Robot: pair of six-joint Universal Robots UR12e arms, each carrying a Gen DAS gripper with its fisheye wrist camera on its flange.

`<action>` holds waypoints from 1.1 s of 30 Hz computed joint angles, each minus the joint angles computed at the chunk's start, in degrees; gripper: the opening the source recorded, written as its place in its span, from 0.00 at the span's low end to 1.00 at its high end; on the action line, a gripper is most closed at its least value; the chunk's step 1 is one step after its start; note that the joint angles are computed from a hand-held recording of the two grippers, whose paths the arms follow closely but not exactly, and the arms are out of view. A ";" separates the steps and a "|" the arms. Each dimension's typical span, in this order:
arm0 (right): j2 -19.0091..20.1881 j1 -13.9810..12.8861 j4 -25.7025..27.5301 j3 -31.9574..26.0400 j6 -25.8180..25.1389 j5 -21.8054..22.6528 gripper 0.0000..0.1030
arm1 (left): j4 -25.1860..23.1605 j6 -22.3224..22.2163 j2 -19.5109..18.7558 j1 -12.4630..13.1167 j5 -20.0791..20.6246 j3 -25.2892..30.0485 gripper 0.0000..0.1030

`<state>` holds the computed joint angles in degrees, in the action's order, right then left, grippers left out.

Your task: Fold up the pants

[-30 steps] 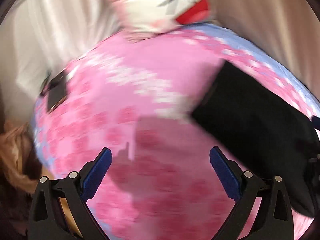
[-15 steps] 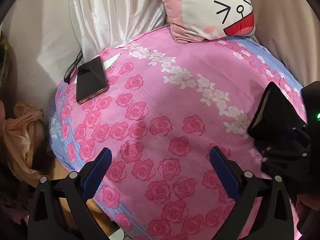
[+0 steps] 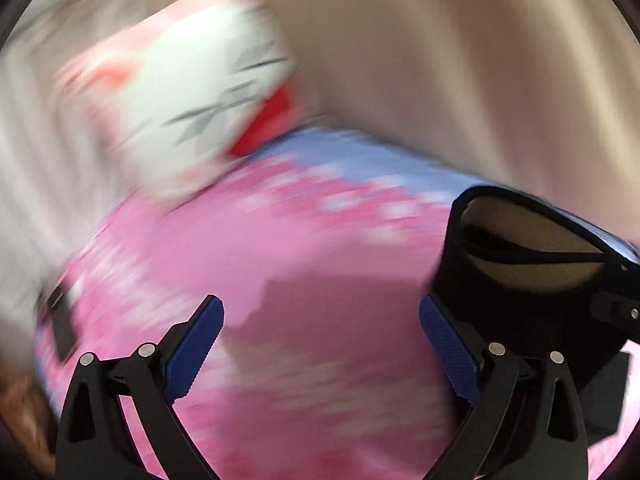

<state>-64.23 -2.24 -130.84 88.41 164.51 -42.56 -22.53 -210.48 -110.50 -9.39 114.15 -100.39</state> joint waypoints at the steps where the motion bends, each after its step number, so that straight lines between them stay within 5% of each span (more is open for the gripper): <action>1: -0.81 -1.80 -2.06 1.32 1.51 0.21 0.11 | 0.39 1.89 -1.73 -1.20 -1.08 2.63 0.94; 6: -3.25 -11.41 -11.31 8.39 10.81 -2.20 0.11 | -2.28 12.33 -12.05 -8.42 -8.79 17.97 0.94; 9: -2.20 -15.47 -10.85 11.35 13.91 -4.29 0.11 | -7.86 17.79 -17.75 -12.63 -8.75 25.83 0.94; 14: 1.13 -18.43 -7.04 13.60 13.23 -0.46 0.12 | -17.65 19.72 -22.25 -16.16 -7.91 32.04 0.94; 18: 1.61 -18.58 -6.01 13.76 12.31 2.53 0.19 | -18.35 20.29 -22.31 -16.95 -6.27 31.90 0.94; 20: 1.13 -18.67 -3.86 12.96 9.66 1.25 0.27 | -18.32 19.28 -21.59 -16.72 -6.57 31.19 0.94; 24: -0.70 -18.13 -7.75 13.09 7.17 -3.29 0.80 | -16.38 15.49 -18.91 -15.94 -6.76 27.98 0.94; 25: -0.74 -17.69 -9.21 12.84 6.02 -4.10 0.81 | -16.04 14.76 -18.29 -15.72 -6.73 27.18 0.94; 29: 1.01 -15.99 -4.16 9.28 2.22 -5.56 0.73 | -17.20 11.96 -16.02 -14.81 -6.43 24.16 0.94; 30: 1.38 -15.57 -3.64 8.78 2.47 -5.65 0.61 | -17.75 11.28 -15.54 -14.62 -6.12 23.45 0.94; 31: 1.39 -15.36 -3.81 8.77 2.85 -6.18 0.33 | -17.90 10.92 -15.18 -14.43 -6.35 22.86 0.94; 32: 1.14 -15.32 -4.00 8.89 4.17 -7.06 0.16 | -18.12 10.53 -14.74 -14.19 -6.74 22.20 0.94; 33: 0.80 -15.75 -3.66 9.13 5.21 -6.29 0.11 | -17.69 10.52 -14.52 -14.10 -6.69 21.75 0.94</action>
<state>-63.43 -17.99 -134.51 97.54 169.73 -48.84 -40.23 -199.96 -125.02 -23.50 107.46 -78.64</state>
